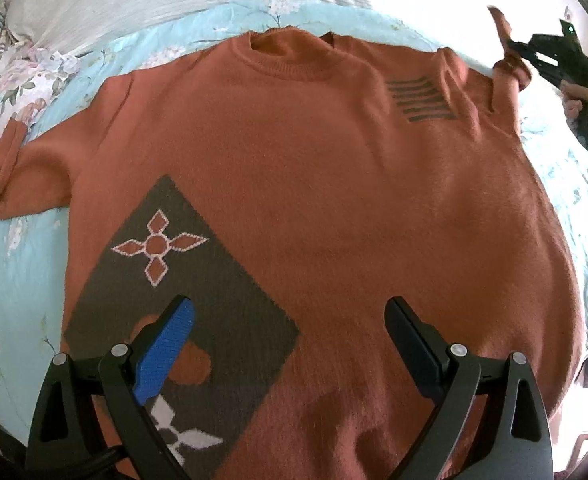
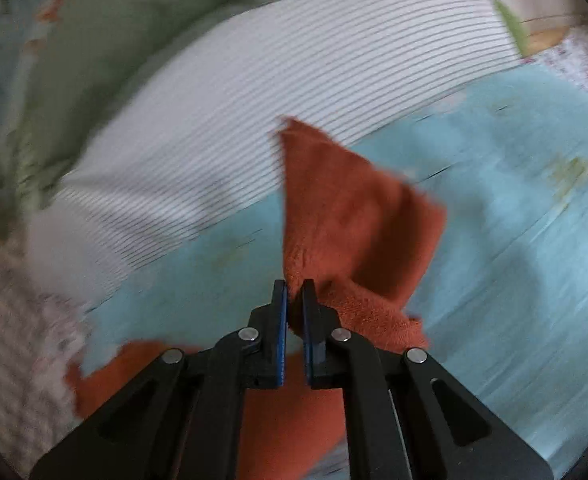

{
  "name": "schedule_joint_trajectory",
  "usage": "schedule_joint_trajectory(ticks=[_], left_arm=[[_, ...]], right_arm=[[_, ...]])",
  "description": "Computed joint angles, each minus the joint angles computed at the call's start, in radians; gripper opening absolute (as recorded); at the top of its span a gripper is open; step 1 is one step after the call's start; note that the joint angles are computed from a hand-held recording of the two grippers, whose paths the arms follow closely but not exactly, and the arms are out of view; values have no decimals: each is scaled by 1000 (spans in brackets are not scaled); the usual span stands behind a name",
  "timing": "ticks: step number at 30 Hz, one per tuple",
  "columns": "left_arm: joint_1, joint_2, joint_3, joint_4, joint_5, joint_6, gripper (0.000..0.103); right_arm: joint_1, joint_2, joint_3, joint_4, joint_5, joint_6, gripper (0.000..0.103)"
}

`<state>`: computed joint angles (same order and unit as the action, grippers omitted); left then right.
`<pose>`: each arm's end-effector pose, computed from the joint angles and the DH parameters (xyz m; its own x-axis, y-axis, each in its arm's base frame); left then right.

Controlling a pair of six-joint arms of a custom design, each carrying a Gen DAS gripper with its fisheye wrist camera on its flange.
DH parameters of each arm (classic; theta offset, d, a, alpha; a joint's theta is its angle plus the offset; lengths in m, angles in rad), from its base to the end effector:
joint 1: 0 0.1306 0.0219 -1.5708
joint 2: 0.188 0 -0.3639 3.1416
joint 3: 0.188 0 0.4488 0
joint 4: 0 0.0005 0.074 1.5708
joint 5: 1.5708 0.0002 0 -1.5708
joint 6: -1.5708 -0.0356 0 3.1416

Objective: Fold small clothes
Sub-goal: 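Grasp the sweater's shoulder and sleeve with the right tool and fold it across the body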

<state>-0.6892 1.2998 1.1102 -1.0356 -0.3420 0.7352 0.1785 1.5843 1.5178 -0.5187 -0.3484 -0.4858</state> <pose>0.3690 -0.2892 0.3074 -0.8816 -0.0923 -0.4629 -0.1077 0.9942 0.0068 0.6199 0.1237 0.3978 -0.6894 0.3216 -0.6491 -0.1414 0.8191 0.5560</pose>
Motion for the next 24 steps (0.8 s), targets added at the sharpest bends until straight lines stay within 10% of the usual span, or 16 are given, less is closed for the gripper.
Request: schedule_joint_trajectory(ticks=[9, 24], left_arm=[[16, -104, -78, 27, -41, 40, 97], [198, -167, -147, 172, 62, 5, 97]], right_arm=[[257, 17, -18, 65, -154, -46, 8], [457, 229, 161, -170, -223, 0, 11]])
